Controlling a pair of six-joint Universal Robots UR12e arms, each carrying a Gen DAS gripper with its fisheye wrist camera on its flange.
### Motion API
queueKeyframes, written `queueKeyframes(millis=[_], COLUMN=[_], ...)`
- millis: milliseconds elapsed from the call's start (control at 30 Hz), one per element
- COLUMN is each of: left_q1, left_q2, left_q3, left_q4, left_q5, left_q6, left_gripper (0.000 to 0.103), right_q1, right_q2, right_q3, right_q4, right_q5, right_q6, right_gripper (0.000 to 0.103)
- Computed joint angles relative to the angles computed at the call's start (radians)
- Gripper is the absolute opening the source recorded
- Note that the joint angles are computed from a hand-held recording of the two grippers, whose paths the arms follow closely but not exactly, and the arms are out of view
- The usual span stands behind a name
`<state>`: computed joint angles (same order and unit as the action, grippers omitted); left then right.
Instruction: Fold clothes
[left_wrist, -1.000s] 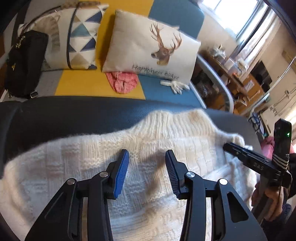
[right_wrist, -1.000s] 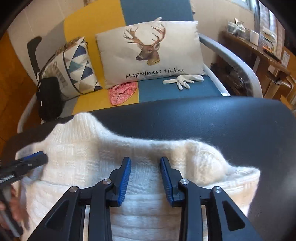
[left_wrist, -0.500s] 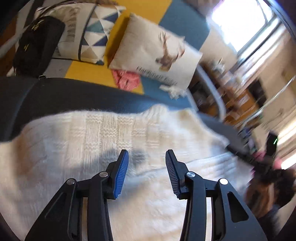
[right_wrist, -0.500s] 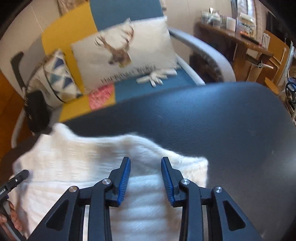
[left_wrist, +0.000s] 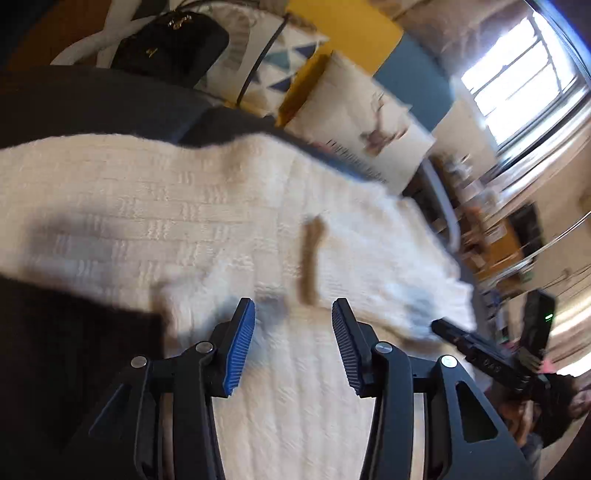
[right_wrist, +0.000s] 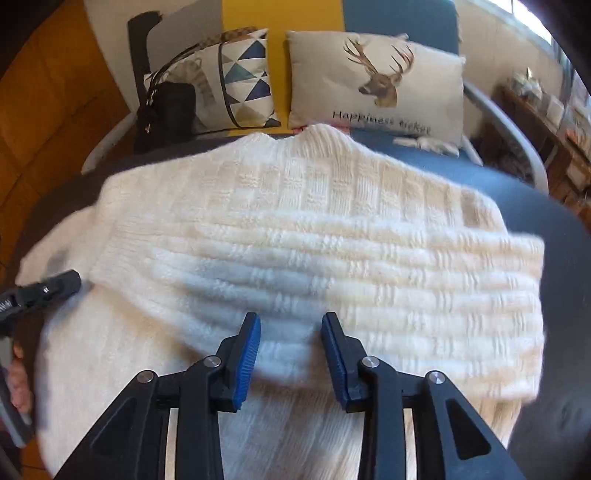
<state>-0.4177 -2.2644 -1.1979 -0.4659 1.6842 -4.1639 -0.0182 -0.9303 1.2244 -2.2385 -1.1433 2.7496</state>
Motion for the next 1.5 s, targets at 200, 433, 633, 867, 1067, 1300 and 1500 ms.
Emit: queueKeyframes(millis=[200,433,633,867,1067,1300,1500], left_q1=[-0.065,-0.106,-0.128,-0.147,-0.154,-0.153,-0.142], left_q2=[0.02,0.039,0.052,0.072,0.076,0.089,0.096], left_q3=[-0.015,-0.054,-0.051,-0.102,-0.101,-0.145,-0.158], left_q4=[-0.033,-0.078,-0.086,-0.076,-0.057,-0.012,0.021], left_q5=[0.006,0.052,0.066,0.081,0.098,0.069,0.041], left_q6=[0.05,0.062,0.094,0.069,0.058,0.07,0.0], left_gripper=[0.048,0.048,0.049,0.048,0.049,0.049,0.049], right_q1=[-0.045,-0.117,-0.154,-0.16,-0.144,-0.086,-0.088], right_q2=[-0.117,-0.19,-0.242,-0.296,-0.299,-0.302,-0.275], right_q3=[0.169,0.297,0.324,0.403,0.387,0.391,0.315], right_q4=[-0.022,-0.009,0.068,0.099,0.08,0.177,0.27], right_q5=[-0.01,-0.07,-0.012,-0.074,-0.018,-0.109,-0.053], right_q6=[-0.06,-0.101,-0.116,-0.231,-0.192,-0.376,-0.325], right_gripper=[0.035,0.035,0.035,0.035,0.035,0.035,0.035])
